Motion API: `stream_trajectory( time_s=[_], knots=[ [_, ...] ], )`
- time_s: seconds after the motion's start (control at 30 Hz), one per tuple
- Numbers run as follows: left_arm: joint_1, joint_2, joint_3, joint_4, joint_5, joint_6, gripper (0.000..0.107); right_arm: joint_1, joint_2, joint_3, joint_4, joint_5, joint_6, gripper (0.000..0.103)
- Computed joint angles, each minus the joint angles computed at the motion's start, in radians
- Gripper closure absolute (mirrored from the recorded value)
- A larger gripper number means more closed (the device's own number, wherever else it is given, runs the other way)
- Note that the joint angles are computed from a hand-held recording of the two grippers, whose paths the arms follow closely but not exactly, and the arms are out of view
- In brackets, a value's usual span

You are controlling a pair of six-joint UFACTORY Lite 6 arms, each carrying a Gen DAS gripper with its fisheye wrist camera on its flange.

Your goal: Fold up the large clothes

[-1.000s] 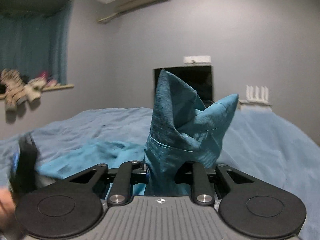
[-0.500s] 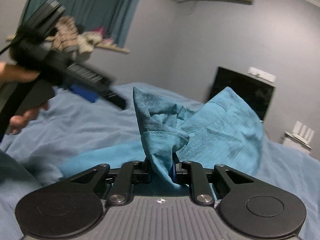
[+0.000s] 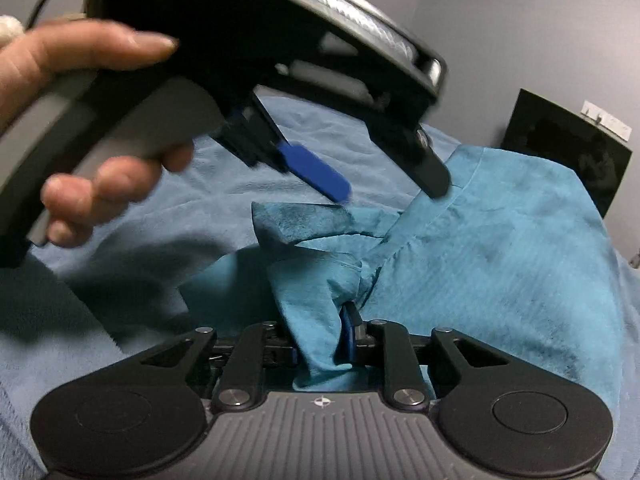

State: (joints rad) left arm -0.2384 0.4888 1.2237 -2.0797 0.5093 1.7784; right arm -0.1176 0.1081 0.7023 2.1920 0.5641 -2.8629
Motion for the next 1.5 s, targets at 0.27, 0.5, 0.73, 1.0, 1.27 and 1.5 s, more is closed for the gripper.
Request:
stream_trajectory(
  time_s=[0.27,0.5,0.73,1.0,1.27,1.5],
  knots=[
    [-0.042,0.138,0.14,0.145,-0.145,-0.118,0.036,-0.284,-0.246,-0.124,-0.473,0.211,0.38,0.05],
    [-0.008,0.092,0.061,0.203,0.03,-0.199,0.036,-0.668,-0.212,0.059,-0.7,0.404,0.626,0.056],
    [-0.039,0.078,0.041,0.314,-0.012,-0.293,0.091,-0.698,0.078,0.309,-0.702,0.196,0.87,0.068],
    [0.019,-0.134,-0.136,0.474,0.034,-0.4,0.106,-0.586,0.077,0.309,-0.731,0.201,0.889,0.099],
    [0.036,-0.167,-0.197,0.528,0.051,-0.428,0.106,-0.626,0.057,0.32,-0.57,0.227,0.805,0.055],
    [0.06,-0.091,-0.102,0.623,0.098,-0.475,0.106,-0.514,0.257,0.591,-0.646,0.072,0.867,0.065]
  ],
)
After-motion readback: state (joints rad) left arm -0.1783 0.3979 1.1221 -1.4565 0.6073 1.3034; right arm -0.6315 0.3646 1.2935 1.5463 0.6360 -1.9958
